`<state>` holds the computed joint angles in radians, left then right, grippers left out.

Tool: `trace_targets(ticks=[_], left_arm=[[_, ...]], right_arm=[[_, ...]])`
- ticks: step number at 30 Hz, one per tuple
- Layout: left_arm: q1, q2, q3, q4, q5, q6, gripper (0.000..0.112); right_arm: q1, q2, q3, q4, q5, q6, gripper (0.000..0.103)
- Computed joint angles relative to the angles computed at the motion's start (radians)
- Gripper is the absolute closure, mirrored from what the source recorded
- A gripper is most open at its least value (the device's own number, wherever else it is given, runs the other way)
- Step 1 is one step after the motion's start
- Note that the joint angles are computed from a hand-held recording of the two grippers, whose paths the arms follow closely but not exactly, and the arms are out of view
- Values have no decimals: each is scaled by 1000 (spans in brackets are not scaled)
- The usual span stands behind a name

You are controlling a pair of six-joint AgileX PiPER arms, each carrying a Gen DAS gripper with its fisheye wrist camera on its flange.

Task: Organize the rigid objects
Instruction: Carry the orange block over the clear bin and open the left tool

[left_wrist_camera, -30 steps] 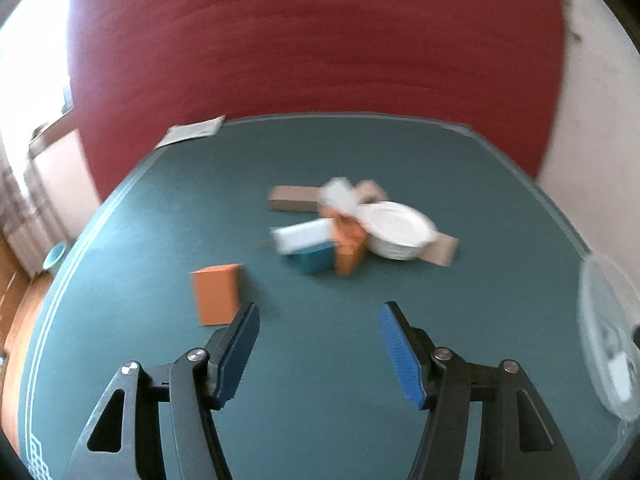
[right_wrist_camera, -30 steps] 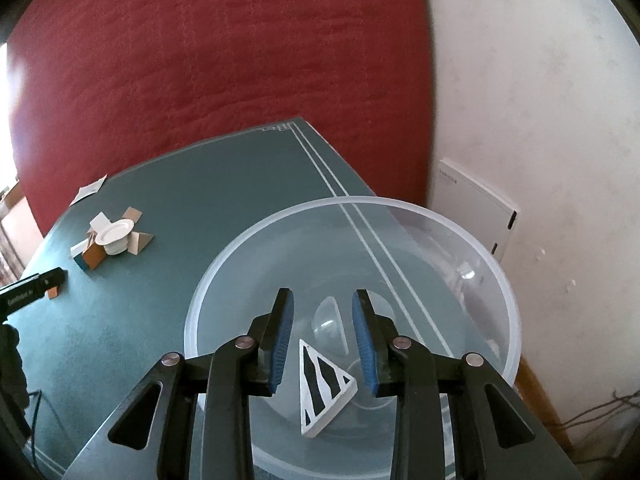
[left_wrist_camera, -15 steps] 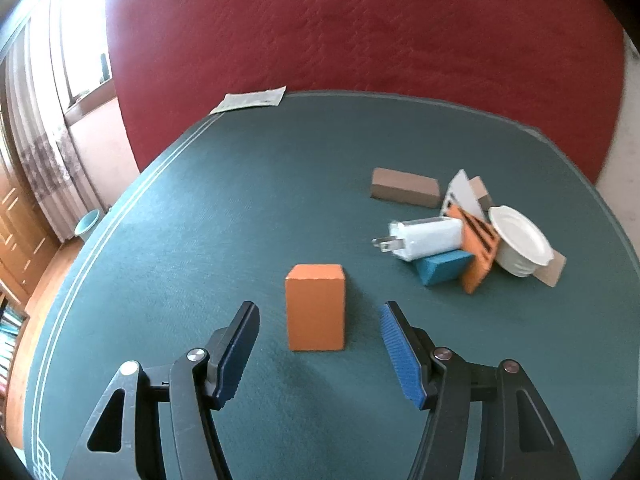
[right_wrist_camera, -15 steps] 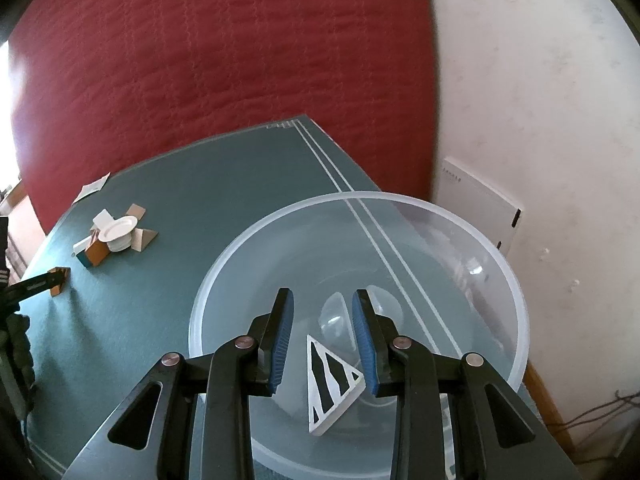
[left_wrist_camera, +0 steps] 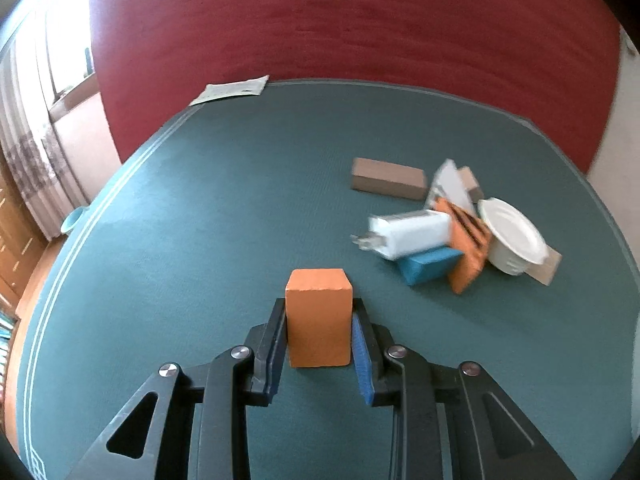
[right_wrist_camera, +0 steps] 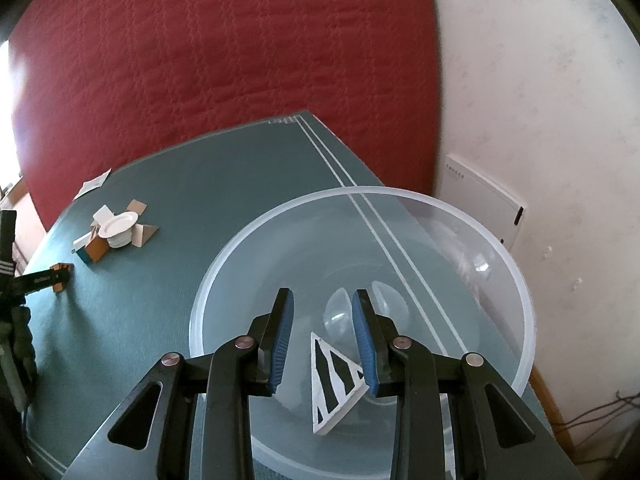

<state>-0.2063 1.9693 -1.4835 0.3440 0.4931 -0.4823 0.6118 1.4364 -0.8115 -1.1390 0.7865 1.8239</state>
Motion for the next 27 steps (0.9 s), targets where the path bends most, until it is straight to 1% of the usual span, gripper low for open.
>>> trace_targets(ticks=[6, 9, 13, 15, 21, 25, 27], left_arm=[[-99, -79, 57, -9, -21, 30, 81], [-151, -98, 50, -42, -20, 87, 81], [-262, -148, 69, -55, -18, 133, 81], [-321, -165, 65, -85, -9, 174, 81], [-448, -156, 0, -186, 32, 304, 81], [-494, -116, -62, -266, 65, 397, 81], [-488, -102, -74, -304, 62, 450, 81]], right_arm=[[-28, 10, -13, 17, 15, -6, 71], [-39, 7, -13, 16, 34, 8, 71], [-56, -10, -6, 11, 72, 35, 71], [-67, -19, -3, 12, 82, 42, 71], [-88, -55, 16, 1, 134, 86, 71], [-85, -75, 22, -11, 171, 113, 71], [-86, -82, 23, -17, 186, 124, 71]])
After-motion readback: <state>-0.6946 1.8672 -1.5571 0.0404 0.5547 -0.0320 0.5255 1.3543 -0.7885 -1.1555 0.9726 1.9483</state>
